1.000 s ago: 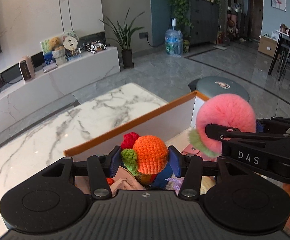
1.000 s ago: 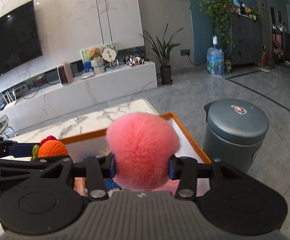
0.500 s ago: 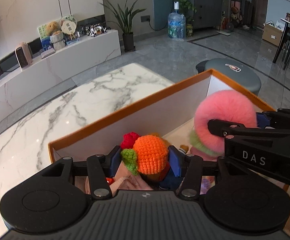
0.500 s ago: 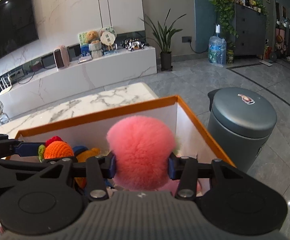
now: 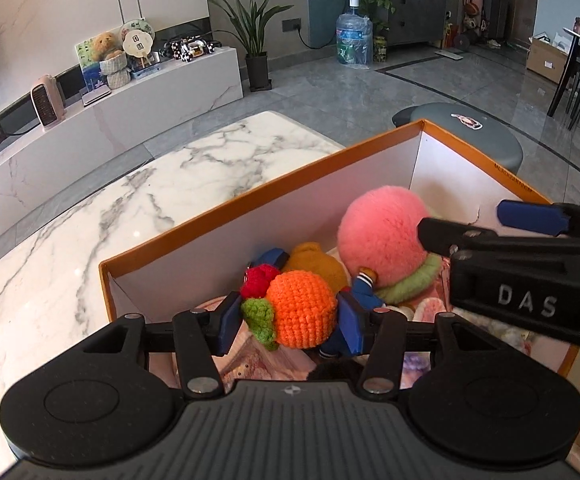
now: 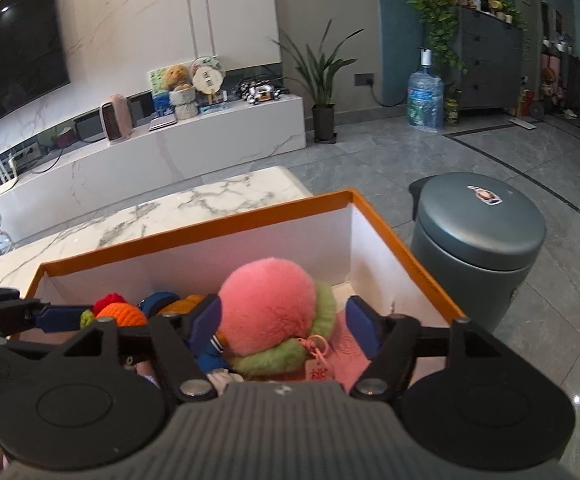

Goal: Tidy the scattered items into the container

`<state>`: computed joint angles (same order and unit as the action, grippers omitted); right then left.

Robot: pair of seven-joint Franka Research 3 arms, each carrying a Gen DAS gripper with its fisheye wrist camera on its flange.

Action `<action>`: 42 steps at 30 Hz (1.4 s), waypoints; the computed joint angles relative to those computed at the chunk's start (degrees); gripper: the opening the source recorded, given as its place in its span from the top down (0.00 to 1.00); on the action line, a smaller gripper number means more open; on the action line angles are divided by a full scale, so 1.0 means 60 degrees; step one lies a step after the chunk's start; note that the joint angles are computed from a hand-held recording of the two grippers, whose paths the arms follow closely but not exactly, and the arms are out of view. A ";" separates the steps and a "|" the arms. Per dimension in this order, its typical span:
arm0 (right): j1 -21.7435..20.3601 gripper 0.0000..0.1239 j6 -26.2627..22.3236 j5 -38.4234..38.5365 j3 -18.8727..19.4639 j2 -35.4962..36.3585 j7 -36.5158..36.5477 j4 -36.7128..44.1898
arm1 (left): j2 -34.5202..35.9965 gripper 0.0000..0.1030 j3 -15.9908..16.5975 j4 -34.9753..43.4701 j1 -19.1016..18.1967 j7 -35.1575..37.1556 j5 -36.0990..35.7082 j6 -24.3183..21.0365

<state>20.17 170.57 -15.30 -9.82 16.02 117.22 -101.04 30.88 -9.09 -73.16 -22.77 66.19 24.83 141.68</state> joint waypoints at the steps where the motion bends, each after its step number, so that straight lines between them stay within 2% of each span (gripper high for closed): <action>1: 0.0115 0.41 -0.0023 -0.0138 -0.0149 -0.0027 0.0207 -0.0027 | -0.0012 0.42 -0.0010 -0.0013 -0.0006 0.0025 0.0002 -0.0015; 7: 0.0042 0.40 -0.0285 -0.0452 -0.0141 -0.0255 0.0634 -0.0238 | -0.0024 0.40 -0.0014 0.0012 -0.0120 0.0165 0.0092 -0.0135; 9: 0.0040 0.36 -0.0280 -0.0673 -0.0168 -0.0328 0.0847 -0.0328 | -0.0100 0.36 0.0054 -0.0090 -0.0191 0.0078 0.0256 -0.0082; 14: -0.0084 0.36 -0.0375 -0.0958 -0.0049 -0.0473 0.1204 -0.0465 | -0.0305 0.31 0.0034 -0.0343 -0.0201 0.0130 0.0469 0.0085; 25: -0.0245 0.32 -0.0534 -0.2264 0.0146 -0.1093 0.2322 -0.0805 | -0.1148 0.30 0.0031 -0.1124 -0.0236 -0.0412 0.0979 0.0297; 33: -0.0697 0.31 -0.0551 -0.3176 0.0698 -0.1851 0.3108 -0.1178 | -0.2031 0.28 -0.0054 -0.1792 -0.0200 -0.1020 0.1474 0.0483; 42: -0.1370 0.25 -0.1241 -0.4248 0.1642 -0.2908 0.4089 -0.1447 | -0.3213 0.26 -0.0293 -0.2760 0.0093 -0.1997 0.1639 0.0757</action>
